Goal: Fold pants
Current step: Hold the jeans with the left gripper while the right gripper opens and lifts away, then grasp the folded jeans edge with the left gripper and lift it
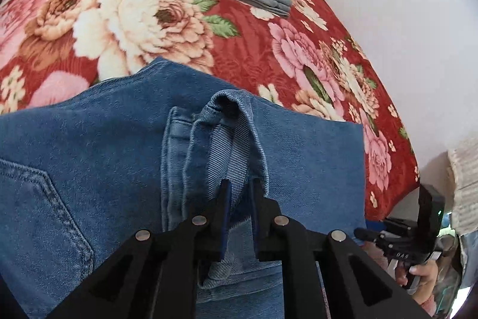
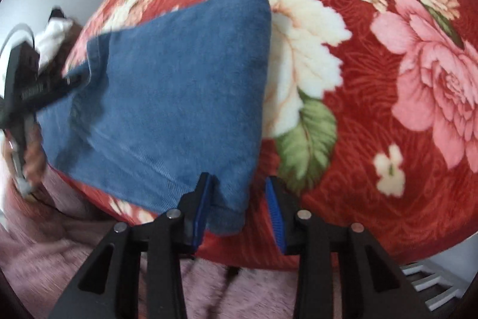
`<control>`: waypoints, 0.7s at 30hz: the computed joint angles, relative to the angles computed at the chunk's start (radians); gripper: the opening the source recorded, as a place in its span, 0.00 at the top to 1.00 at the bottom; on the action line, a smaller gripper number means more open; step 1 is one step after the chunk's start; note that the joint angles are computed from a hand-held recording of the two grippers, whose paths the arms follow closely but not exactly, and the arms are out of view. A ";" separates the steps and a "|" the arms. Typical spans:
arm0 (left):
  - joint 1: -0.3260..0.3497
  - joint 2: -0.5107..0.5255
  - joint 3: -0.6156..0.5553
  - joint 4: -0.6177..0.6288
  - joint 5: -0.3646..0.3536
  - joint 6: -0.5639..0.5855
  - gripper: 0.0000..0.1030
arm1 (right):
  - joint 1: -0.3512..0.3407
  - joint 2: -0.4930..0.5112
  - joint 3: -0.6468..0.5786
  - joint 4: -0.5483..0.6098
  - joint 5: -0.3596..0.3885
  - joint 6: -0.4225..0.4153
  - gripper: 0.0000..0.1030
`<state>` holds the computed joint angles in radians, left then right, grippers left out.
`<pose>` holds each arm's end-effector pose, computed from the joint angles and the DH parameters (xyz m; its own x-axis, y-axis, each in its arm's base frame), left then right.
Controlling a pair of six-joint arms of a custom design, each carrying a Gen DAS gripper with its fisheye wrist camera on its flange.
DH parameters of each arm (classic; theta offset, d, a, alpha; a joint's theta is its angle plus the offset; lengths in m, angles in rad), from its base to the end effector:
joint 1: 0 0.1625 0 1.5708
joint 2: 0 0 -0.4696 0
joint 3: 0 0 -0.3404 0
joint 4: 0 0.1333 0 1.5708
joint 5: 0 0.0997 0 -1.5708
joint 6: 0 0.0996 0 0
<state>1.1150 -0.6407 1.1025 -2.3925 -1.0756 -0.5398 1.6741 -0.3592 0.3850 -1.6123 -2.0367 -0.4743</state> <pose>-0.1923 -0.8027 0.2446 -0.9526 -0.2286 -0.2005 -0.0905 0.8427 -0.5307 0.1789 -0.8672 0.2314 -0.7441 -0.5299 0.4068 -0.4979 0.8459 0.1912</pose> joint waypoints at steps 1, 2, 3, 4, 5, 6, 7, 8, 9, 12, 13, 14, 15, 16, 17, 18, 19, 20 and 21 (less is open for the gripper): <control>-0.002 -0.005 0.003 -0.003 0.007 0.000 0.89 | -0.001 -0.010 0.013 0.002 0.006 0.013 0.62; -0.008 -0.014 0.015 -0.019 0.021 0.002 0.89 | 0.001 -0.016 0.016 0.011 0.004 0.020 0.62; -0.013 -0.021 0.021 -0.027 0.037 0.003 0.89 | 0.006 -0.023 0.028 0.011 -0.013 0.015 0.61; -0.021 -0.029 0.028 -0.041 0.050 0.013 0.88 | 0.012 -0.037 0.055 -0.007 -0.032 0.002 0.61; -0.027 -0.036 0.034 -0.052 0.055 0.020 0.86 | 0.021 -0.053 0.092 -0.043 -0.056 -0.022 0.61; -0.033 -0.039 0.037 -0.059 0.064 0.028 0.83 | 0.022 -0.049 0.086 -0.045 -0.068 -0.032 0.61; -0.038 -0.040 0.037 -0.065 0.073 0.035 0.82 | 0.020 -0.045 0.083 -0.039 -0.070 -0.031 0.61; -0.044 -0.040 0.039 -0.076 0.083 0.042 0.81 | 0.016 -0.028 0.052 -0.014 -0.075 -0.016 0.61; -0.046 -0.037 0.035 -0.075 0.076 0.050 0.81 | 0.012 -0.014 0.030 0.008 -0.079 -0.001 0.61; -0.040 -0.006 -0.012 0.001 0.038 0.058 0.80 | 0.006 -0.017 0.045 -0.013 -0.065 -0.002 0.61; -0.036 0.004 -0.022 0.021 0.035 0.051 0.80 | 0.006 -0.013 0.032 -0.003 -0.061 0.002 0.61; -0.030 0.017 -0.034 0.048 0.027 0.039 0.80 | 0.006 -0.014 0.030 0.000 -0.059 0.006 0.61; -0.026 0.026 -0.040 0.068 0.026 0.032 0.80 | 0.008 -0.016 0.029 0.000 -0.058 0.006 0.61; -0.024 0.035 -0.047 0.098 0.047 0.019 0.81 | 0.010 -0.020 0.031 -0.003 -0.056 0.005 0.61; -0.024 0.042 -0.044 0.121 0.080 0.011 0.82 | 0.011 -0.018 0.019 0.001 -0.052 0.003 0.61; -0.022 0.039 -0.028 0.107 0.085 0.016 0.84 | 0.013 -0.021 0.013 -0.003 -0.040 -0.001 0.61; -0.021 0.035 -0.016 0.096 0.086 0.016 0.86 | 0.015 -0.026 0.017 -0.020 -0.029 -0.007 0.61; -0.017 0.027 -0.004 0.084 0.076 0.012 0.86 | 0.018 -0.026 0.011 -0.038 -0.022 -0.017 0.61; -0.015 0.020 0.004 0.079 0.068 0.008 0.88 | 0.020 -0.024 0.006 -0.052 -0.020 -0.024 0.61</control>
<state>1.1005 -0.6206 1.1065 -2.3136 -1.0072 -0.5322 1.6942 -0.3833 0.3913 -1.6647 -2.0571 -0.4979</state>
